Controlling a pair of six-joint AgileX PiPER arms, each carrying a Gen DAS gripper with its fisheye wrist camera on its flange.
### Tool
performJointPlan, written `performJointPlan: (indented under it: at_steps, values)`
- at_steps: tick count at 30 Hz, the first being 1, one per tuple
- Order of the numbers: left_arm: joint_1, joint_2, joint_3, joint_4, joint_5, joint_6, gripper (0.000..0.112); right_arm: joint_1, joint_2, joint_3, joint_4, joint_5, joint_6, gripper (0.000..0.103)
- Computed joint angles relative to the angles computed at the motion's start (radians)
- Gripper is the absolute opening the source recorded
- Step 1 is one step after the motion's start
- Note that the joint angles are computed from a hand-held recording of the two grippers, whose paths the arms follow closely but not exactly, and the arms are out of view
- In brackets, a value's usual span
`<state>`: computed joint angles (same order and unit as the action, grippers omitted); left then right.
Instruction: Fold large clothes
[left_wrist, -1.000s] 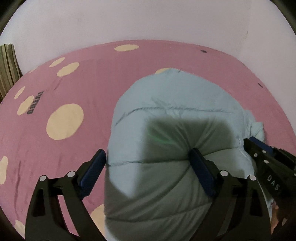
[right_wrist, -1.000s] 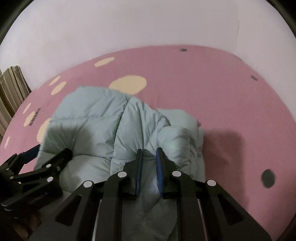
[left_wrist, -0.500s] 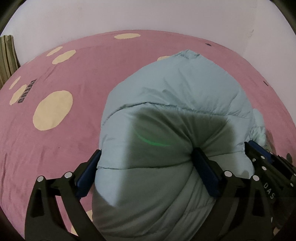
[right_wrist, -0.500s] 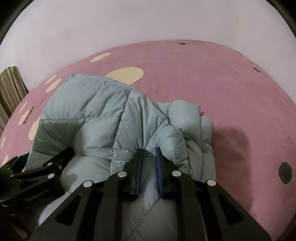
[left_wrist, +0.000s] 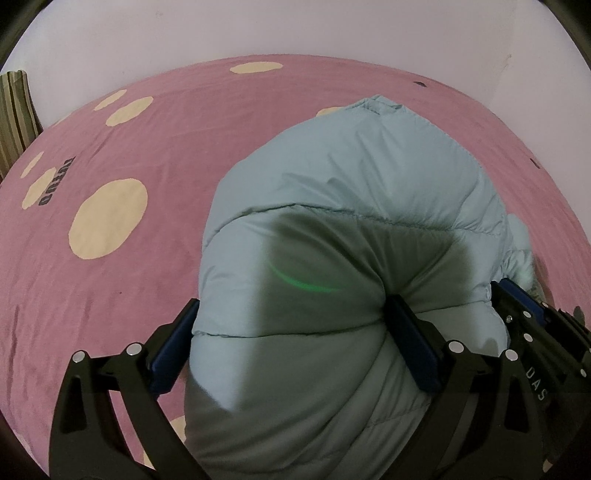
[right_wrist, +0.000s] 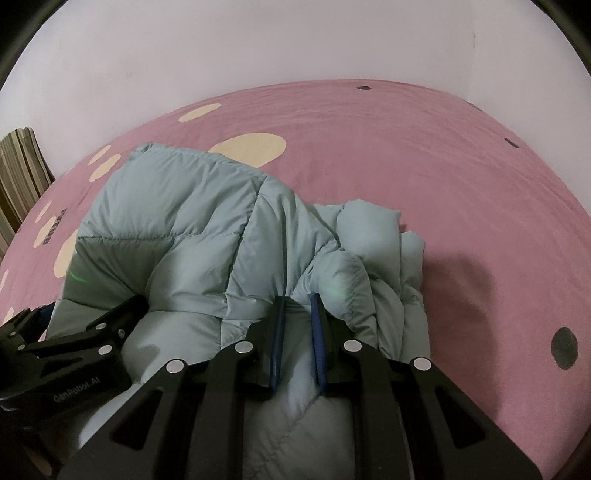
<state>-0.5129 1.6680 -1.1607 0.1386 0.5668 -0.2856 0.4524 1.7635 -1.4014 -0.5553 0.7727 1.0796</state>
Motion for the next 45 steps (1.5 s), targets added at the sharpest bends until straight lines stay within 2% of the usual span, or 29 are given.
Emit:
performJointPlan:
  at_steps: [5,7,8,9,12,15,18,21,25,28,30,34,36,38,40,41,42,43,45]
  values:
    - [0.046,-0.027,-0.057,-0.122,0.107,0.103,0.098,-0.001,-0.026,-0.030,0.036,0.038,-0.046,0.017]
    - [0.072,-0.071,-0.050,-0.145,0.122,0.126,0.098,0.001,-0.061,-0.026,0.047,0.044,-0.051,0.033]
    - [0.082,-0.094,-0.040,-0.148,0.118,0.125,0.098,0.006,-0.086,-0.016,0.036,0.044,-0.034,0.047]
    - [0.099,-0.118,-0.030,-0.165,0.116,0.136,0.098,0.013,-0.105,-0.008,0.018,0.048,-0.013,0.057]
    - [0.174,-0.180,-0.001,-0.281,0.138,0.201,0.098,0.039,-0.174,0.028,-0.056,0.070,0.063,0.061]
    - [0.265,-0.220,0.046,-0.427,0.162,0.245,0.098,0.031,-0.248,0.093,-0.037,0.046,0.098,0.062]
    - [0.332,-0.232,0.099,-0.549,0.185,0.271,0.098,0.010,-0.310,0.176,-0.004,-0.007,0.141,0.063]
    - [0.372,-0.236,0.169,-0.651,0.180,0.296,0.098,-0.034,-0.372,0.292,0.078,-0.108,0.164,0.066]
    - [0.365,-0.262,0.227,-0.700,0.118,0.316,0.098,-0.094,-0.412,0.423,0.190,-0.245,0.173,0.067]
    - [0.376,-0.247,0.229,-0.763,0.136,0.370,0.098,-0.144,-0.423,0.510,0.344,-0.393,0.114,0.068]
    - [0.399,-0.243,0.235,-0.814,0.143,0.396,0.098,-0.145,-0.414,0.527,0.365,-0.441,0.122,0.068]
    - [0.417,-0.195,0.217,-0.905,0.184,0.488,0.098,-0.140,-0.373,0.515,0.451,-0.495,0.050,0.068]
    - [0.408,-0.171,0.208,-0.927,0.194,0.520,0.098,-0.129,-0.345,0.501,0.437,-0.506,0.069,0.069]
    - [0.388,-0.167,0.210,-0.923,0.172,0.530,0.098,-0.105,-0.324,0.486,0.347,-0.499,0.166,0.068]
    - [0.379,-0.159,0.212,-0.951,0.166,0.568,0.087,-0.088,-0.314,0.479,0.295,-0.496,0.220,0.054]
    - [0.384,-0.151,0.212,-0.981,0.179,0.600,0.076,-0.088,-0.304,0.485,0.329,-0.524,0.204,0.046]
    - [0.378,-0.143,0.205,-0.976,0.178,0.593,0.073,-0.094,-0.314,0.502,0.394,-0.543,0.150,0.041]
    - [0.372,-0.143,0.202,-0.970,0.174,0.590,0.071,-0.096,-0.313,0.513,0.437,-0.569,0.121,0.038]
    - [0.359,-0.148,0.199,-0.958,0.166,0.587,0.062,-0.086,-0.307,0.514,0.402,-0.588,0.165,0.032]
